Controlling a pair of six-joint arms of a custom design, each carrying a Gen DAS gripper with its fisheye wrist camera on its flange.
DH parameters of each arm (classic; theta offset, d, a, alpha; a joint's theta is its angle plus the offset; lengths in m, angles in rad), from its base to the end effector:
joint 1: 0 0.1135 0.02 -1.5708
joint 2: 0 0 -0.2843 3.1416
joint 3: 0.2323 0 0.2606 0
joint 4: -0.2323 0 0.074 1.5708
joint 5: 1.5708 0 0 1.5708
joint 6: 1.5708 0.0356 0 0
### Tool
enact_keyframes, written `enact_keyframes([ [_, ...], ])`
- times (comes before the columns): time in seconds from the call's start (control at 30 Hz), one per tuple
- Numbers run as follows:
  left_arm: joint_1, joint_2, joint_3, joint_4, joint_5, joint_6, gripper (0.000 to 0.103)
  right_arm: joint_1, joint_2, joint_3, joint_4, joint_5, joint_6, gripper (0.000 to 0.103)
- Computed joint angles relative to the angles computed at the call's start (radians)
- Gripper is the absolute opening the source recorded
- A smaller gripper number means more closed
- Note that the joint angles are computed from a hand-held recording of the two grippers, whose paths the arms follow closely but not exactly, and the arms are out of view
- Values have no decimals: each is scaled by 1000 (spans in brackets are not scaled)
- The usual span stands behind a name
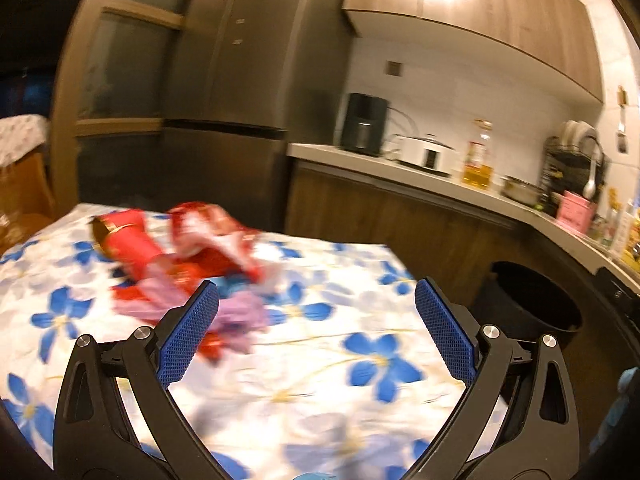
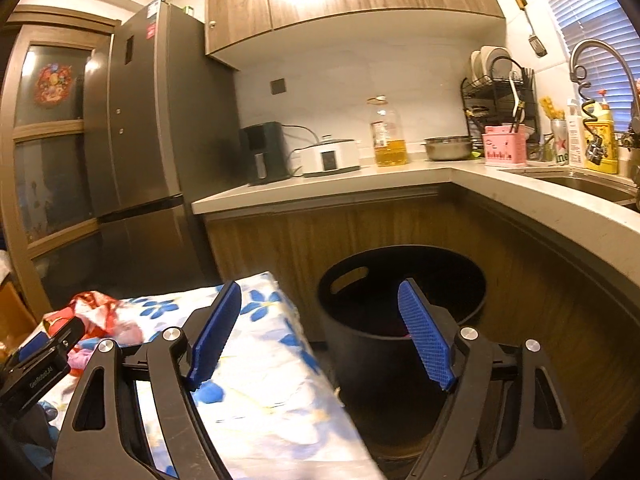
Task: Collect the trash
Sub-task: 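Move both open tools back over the remaining trash pile, then grasp the lilac glove with the left tool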
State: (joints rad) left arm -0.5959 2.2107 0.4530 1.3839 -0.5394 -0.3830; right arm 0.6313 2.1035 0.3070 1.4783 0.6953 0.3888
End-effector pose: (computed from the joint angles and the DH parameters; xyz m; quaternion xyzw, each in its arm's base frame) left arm 0.2577 -0.1526 0.0430 -0.0647 0.8078 -0.0610 0.5828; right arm 0.2252 0.1364 0.0661 0.1061 0.7803 0.0282 0.6157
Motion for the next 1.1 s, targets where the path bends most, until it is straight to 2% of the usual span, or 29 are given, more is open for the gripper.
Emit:
enact_keyframes([
  [0.3, 146, 58, -108, 158, 0, 1, 97, 84, 36, 86, -68, 4, 17, 79],
  [0.53, 268, 100, -110, 175, 53, 31, 96, 131, 63, 166, -118, -8, -6, 79],
  [0.63, 306, 108, -97, 154, 80, 44, 92, 140, 78, 203, -142, -19, -12, 79],
  [0.73, 331, 111, -71, 103, 125, 46, 84, 146, 92, 248, -177, -39, -16, 79],
  [0.9, 395, 121, -29, 28, 265, 29, 68, 157, 116, 318, -230, -61, -34, 79],
  [0.97, 408, 128, -18, 14, 297, 25, 53, 160, 124, 342, -250, -67, -39, 79],
  [1.1, 437, 144, -9, 16, 371, 22, 31, 167, 140, 380, -280, -80, -41, 79],
])
